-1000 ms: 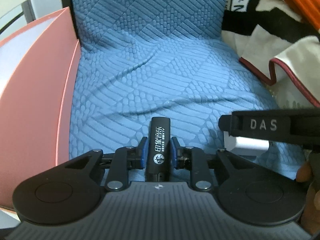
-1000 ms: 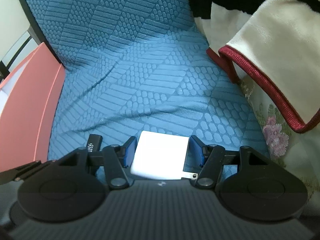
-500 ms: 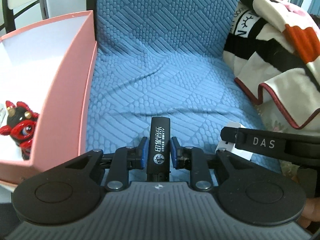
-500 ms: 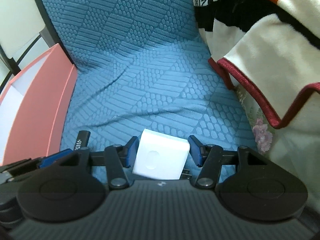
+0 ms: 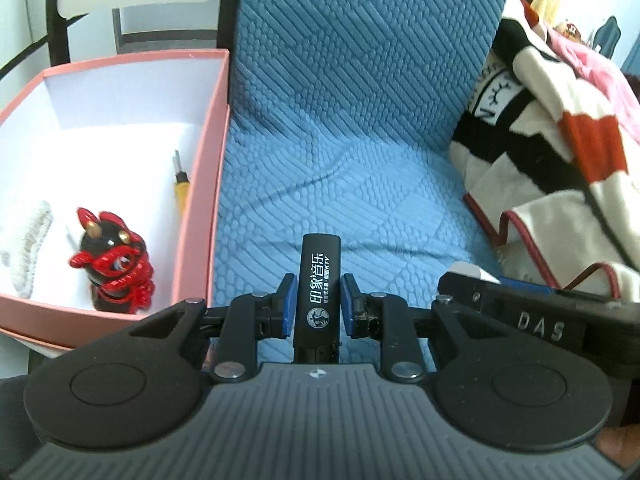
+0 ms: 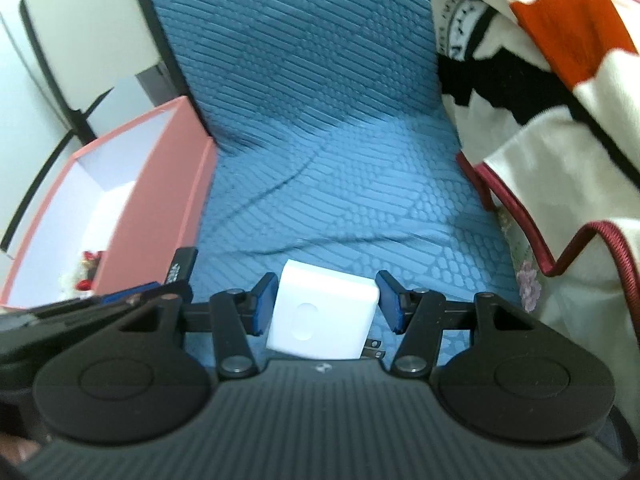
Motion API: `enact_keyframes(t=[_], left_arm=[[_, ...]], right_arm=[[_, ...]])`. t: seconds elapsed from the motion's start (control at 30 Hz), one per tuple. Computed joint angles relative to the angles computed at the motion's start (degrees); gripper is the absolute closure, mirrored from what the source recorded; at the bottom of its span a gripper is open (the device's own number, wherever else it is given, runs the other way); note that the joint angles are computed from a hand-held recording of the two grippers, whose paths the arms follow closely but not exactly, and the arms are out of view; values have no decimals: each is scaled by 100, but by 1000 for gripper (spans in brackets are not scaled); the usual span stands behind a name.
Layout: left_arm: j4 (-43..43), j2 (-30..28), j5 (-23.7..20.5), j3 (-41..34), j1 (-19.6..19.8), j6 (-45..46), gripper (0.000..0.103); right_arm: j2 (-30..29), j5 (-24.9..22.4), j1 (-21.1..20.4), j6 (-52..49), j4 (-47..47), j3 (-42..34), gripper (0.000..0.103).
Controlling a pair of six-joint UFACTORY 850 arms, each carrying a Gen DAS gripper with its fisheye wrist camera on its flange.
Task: Organize rigid objects
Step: 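Lift the USB stick in the left tool and charger in the right tool toward the box, then carry both held items over the pink box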
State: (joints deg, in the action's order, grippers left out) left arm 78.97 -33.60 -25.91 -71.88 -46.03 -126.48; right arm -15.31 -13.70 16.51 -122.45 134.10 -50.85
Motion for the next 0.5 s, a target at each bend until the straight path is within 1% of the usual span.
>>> enact_keyframes(t=[0.2,0.33,0.5], left_arm=[[-192,415,-76,183,31,231,76],[-341,694,-118,285,152,412,76],[-491,1084,-277,436,331,673,76]], right_arm=[[304,68,159,820,-961,-42,46],[430,94,256,1262,-1467,-208,46],[478,107,367,1287,-1523,-466,46]])
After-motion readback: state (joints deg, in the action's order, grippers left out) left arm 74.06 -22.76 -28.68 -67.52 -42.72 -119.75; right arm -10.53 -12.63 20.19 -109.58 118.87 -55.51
